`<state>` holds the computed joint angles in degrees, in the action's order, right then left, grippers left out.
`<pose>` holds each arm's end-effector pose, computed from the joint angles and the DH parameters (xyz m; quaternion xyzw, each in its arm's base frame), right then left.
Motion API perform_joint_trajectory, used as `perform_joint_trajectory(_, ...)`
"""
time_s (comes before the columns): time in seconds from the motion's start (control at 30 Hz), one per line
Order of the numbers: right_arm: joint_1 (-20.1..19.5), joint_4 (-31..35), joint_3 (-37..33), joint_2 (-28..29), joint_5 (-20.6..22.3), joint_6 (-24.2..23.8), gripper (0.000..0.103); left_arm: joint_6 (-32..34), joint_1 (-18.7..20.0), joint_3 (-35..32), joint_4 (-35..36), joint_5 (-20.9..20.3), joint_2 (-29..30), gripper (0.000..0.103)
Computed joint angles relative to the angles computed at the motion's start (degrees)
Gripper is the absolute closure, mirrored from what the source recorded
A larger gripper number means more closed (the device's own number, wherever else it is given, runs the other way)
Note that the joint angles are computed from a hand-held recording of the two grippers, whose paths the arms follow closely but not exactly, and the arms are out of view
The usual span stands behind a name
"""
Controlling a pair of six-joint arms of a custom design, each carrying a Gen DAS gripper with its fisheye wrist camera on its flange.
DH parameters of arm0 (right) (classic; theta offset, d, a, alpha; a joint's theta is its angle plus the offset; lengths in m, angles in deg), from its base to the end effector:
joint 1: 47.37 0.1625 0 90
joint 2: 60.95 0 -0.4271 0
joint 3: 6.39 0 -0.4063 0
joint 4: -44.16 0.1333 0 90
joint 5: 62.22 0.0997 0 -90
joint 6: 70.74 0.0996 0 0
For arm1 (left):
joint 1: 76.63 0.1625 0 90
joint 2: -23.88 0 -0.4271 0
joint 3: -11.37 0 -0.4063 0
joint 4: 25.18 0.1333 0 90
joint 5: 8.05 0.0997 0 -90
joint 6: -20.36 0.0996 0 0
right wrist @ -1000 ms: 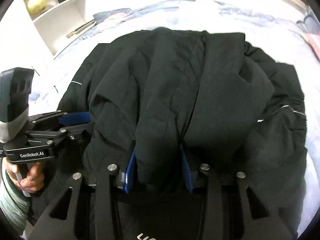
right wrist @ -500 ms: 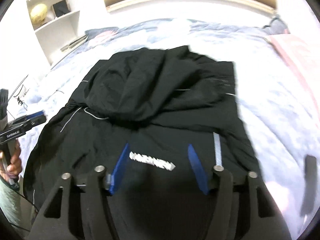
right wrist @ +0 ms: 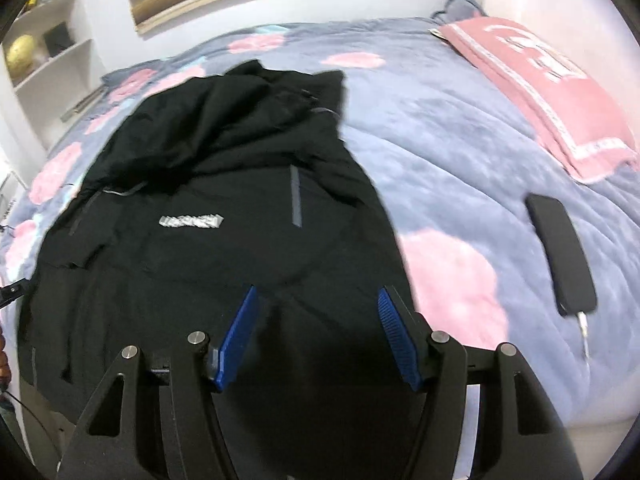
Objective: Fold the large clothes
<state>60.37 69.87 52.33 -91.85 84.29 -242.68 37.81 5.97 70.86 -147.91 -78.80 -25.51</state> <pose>0.2545 -0.6307 0.0888 -0.0770 -0.8461 0.3691 0.3767 0.0609 -0.8209 0.3671 0.1760 0.9512 -0.1783 0.1803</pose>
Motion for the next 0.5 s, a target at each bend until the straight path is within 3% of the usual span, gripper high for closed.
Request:
perform_joint_trajectory(0.1, -0.58, -0.93, 3.62, -1.85, 0.72, 2.24, 0.037, -1.35, 0.53, -0.97, 2.07, -1.9, 0.8, 0.044)
perform_joint_trajectory(0.23, -1.62, -2.18, 7.91, -4.28, 0.56, 5.78, 0.037, -0.63, 0.08, -0.54, 1.73, -1.11, 1.3, 0.044)
perform_joint_trajectory(0.5, -3.94, -5.88, 16.86, -10.14, -5.28, 10.36, 0.037, 0.19, 0.16, -0.25, 1.11, -1.5, 1.48, 0.044)
